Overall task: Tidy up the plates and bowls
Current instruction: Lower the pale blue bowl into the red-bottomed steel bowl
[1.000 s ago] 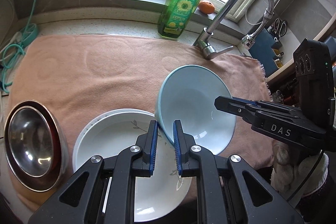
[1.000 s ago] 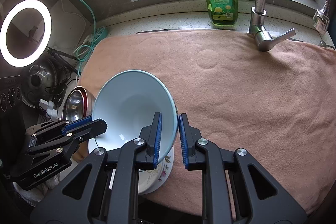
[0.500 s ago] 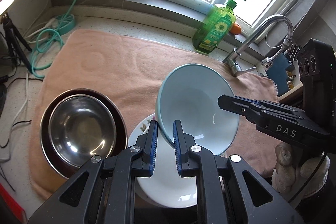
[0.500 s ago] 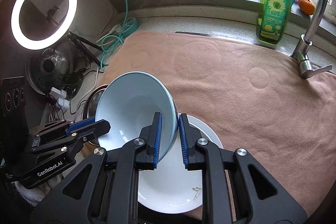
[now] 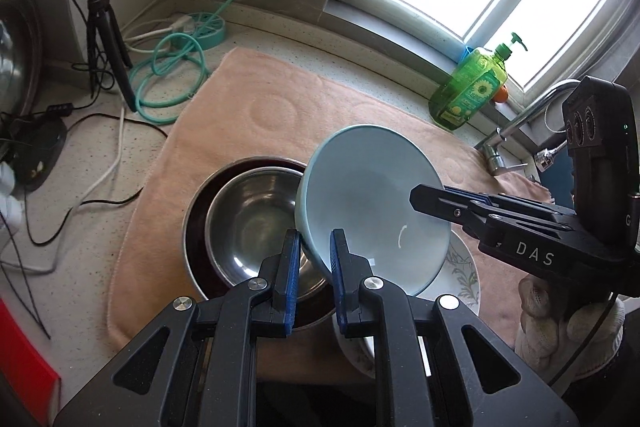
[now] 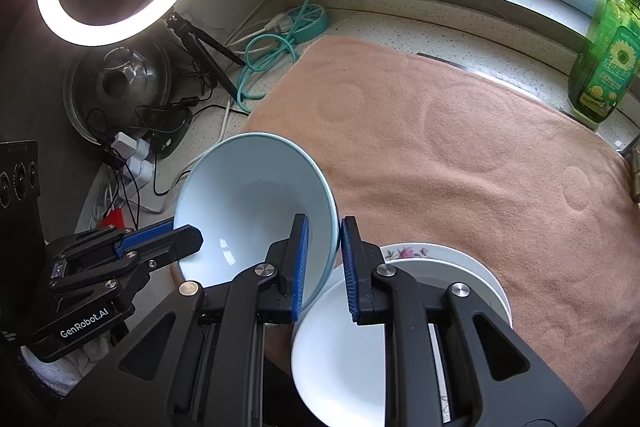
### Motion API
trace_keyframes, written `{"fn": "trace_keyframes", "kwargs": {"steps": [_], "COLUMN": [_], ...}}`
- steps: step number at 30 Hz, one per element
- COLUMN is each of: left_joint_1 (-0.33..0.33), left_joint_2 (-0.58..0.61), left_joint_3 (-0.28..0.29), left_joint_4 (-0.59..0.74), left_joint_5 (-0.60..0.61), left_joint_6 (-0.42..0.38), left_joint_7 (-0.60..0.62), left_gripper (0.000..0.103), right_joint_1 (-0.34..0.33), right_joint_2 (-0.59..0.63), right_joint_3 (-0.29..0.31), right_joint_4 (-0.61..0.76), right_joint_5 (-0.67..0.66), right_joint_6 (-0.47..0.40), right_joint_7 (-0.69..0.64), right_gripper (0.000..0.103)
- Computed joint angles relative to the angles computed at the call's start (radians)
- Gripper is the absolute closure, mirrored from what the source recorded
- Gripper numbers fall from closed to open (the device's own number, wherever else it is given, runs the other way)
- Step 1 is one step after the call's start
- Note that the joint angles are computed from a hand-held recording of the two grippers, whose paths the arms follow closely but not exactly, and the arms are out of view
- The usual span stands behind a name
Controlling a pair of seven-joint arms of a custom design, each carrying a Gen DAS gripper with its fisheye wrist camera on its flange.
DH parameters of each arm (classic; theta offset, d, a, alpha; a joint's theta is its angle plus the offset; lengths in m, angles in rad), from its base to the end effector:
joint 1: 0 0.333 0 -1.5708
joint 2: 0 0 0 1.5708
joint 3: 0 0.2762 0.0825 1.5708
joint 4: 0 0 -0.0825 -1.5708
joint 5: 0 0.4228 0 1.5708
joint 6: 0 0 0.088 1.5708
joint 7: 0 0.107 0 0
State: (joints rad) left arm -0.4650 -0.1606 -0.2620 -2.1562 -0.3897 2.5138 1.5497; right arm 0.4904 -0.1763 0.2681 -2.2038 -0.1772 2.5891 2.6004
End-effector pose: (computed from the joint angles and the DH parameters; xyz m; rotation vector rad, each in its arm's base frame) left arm 0.4378 -0.3901 0.4667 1.5745 -2.5285 0.8769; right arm 0.4168 0.4045 0.4591 -1.6888 1.9379 -0.1559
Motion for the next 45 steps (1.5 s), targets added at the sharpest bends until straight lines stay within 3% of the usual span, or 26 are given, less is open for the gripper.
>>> {"fn": "trace_keyframes", "kwargs": {"steps": [12, 24, 39, 40, 42, 45], "left_joint_1": [0.028, 0.044, 0.055, 0.055, 0.055, 0.056], "left_joint_2": [-0.027, 0.001, 0.005, 0.001, -0.008, -0.014], "left_joint_3": [0.024, 0.025, 0.016, 0.016, 0.017, 0.018], "left_joint_4": [-0.044, -0.032, -0.027, -0.031, -0.039, -0.045], "left_joint_5": [0.015, 0.006, 0.017, 0.018, 0.022, 0.035], "left_joint_6": [-0.018, -0.049, -0.059, -0.056, -0.046, -0.039], "left_joint_7": [-0.020, -0.007, -0.013, -0.016, -0.024, -0.057], "left_gripper": [0.090, 0.090, 0.090, 0.090, 0.089, 0.086], "right_joint_1": [0.055, 0.083, 0.087, 0.085, 0.082, 0.074], "right_joint_2": [0.175, 0.227, 0.199, 0.193, 0.179, 0.143], "right_joint_3": [-0.039, -0.064, -0.066, -0.066, -0.064, -0.058], "right_joint_4": [0.153, 0.199, 0.178, 0.172, 0.159, 0.122], "right_joint_5": [0.010, 0.026, -0.011, -0.007, -0.010, -0.051], "right_joint_6": [-0.024, -0.061, -0.063, -0.057, -0.047, -0.007], "right_joint_7": [-0.069, -0.092, -0.054, -0.053, -0.044, 0.000], "right_gripper": [0.086, 0.086, 0.086, 0.084, 0.065, 0.045]}}
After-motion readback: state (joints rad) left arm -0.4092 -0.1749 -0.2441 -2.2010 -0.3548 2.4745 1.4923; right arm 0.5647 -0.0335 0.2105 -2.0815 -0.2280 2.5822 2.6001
